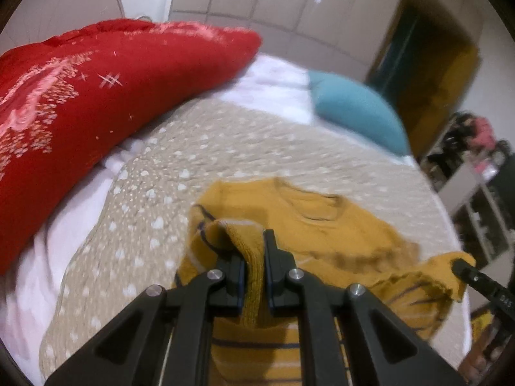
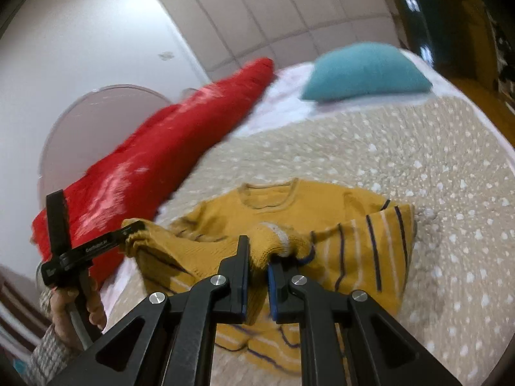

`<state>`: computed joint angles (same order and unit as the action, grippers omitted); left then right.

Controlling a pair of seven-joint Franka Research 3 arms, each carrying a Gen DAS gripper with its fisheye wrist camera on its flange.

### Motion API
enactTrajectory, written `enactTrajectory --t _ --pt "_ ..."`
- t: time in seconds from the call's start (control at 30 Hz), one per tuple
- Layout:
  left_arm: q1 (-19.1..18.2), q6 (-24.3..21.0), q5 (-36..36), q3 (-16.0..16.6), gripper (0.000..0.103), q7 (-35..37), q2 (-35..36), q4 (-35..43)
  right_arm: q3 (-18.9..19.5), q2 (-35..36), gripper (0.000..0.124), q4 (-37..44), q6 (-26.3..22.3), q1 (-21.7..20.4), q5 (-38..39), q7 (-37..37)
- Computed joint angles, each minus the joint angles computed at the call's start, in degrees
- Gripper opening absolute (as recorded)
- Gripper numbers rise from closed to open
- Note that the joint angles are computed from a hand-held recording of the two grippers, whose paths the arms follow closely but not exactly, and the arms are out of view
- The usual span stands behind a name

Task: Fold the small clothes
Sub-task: 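Grasp the hem with both tools and lift it toward the collar, then lay the hem near the collar and open both tools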

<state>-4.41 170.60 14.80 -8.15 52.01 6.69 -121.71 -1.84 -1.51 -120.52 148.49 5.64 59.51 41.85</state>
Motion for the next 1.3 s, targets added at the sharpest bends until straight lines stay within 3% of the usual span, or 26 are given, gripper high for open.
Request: enactTrajectory --t 0.1,0.17,0.27,0.33,0.4,0.5,0.53,0.63,0.7,0.8,0.9,1.0,1.13,1.23,1.3 --pt "0.6 -4.9 -3.1 -1.0 0.01 3.1 6.0 6.4 0.5 8.2 0.011 6.7 1.1 -0.2 -7.0 8.0" --pt "2.9 -6.1 -8.1 -3.5 0.012 8.2 8.7 9.1 1.0 12.1 0.011 9.8 1.5 -0.6 -10.8 11.6" --pt "10.0 -6.7 -22.0 -11.1 0.02 20.0 12.3 13.1 1.8 17.3 0.015 14.5 0.4 -2.3 -13.4 16.5" --pt "14.4 -3.8 -31.9 -16.0 0.05 27.0 13.1 13.3 2.5 21.4 0.029 19.1 -3.5 -4.5 -12.4 20.2" --pt "17.1 0.6 -38.3 -19.2 0.065 30.8 12.8 12.1 3.9 23.7 0.041 21.5 -6.2 -6.7 -9.9 21.1" --pt "24.5 2.5 -51.4 -27.2 0.068 40.7 13.1 11.6 5.7 27.3 0.048 25.3 -9.7 -9.9 -4.9 22.6" --pt "24.8 2.6 -52.0 -27.2 0.068 40.5 12.8 11.3 6.3 28.0 0.052 25.9 -10.4 -10.9 -2.7 23.1" --pt "20.2 1.3 -50.0 -21.1 0.068 38.3 10.6 9.3 7.7 28.9 0.069 26.1 -10.1 -13.1 4.5 23.7" --pt "15.4 0.5 -45.1 -15.4 0.068 34.9 8.8 7.1 7.9 29.1 0.069 26.3 -9.9 -13.8 7.2 24.4" --pt "13.4 0.3 -43.7 -12.7 0.068 35.3 5.4 2.6 6.7 27.2 0.072 25.0 -9.0 -13.7 6.0 24.5" --pt "14.0 1.0 -49.3 -13.7 0.07 42.7 2.0 -2.1 5.3 22.2 0.077 20.1 -9.1 -14.0 3.6 19.7" --pt "15.6 0.6 -63.1 -16.4 0.075 57.4 -1.5 -6.2 3.0 15.5 0.078 12.4 -9.9 -13.9 0.3 14.1" --pt "14.0 -2.7 -75.1 -16.3 0.076 72.7 -4.0 -9.8 -0.4 7.3 0.078 1.0 -12.8 -13.9 -0.6 6.9" --pt "11.7 -2.1 -72.2 -15.4 0.076 72.3 -3.1 -11.0 -1.8 4.0 0.078 -5.0 -11.4 -12.6 0.2 3.2" --pt "7.6 -0.1 -59.1 -11.7 0.072 61.2 -1.5 -11.7 -2.3 2.7 0.078 -8.0 -10.1 -11.5 1.5 1.2"
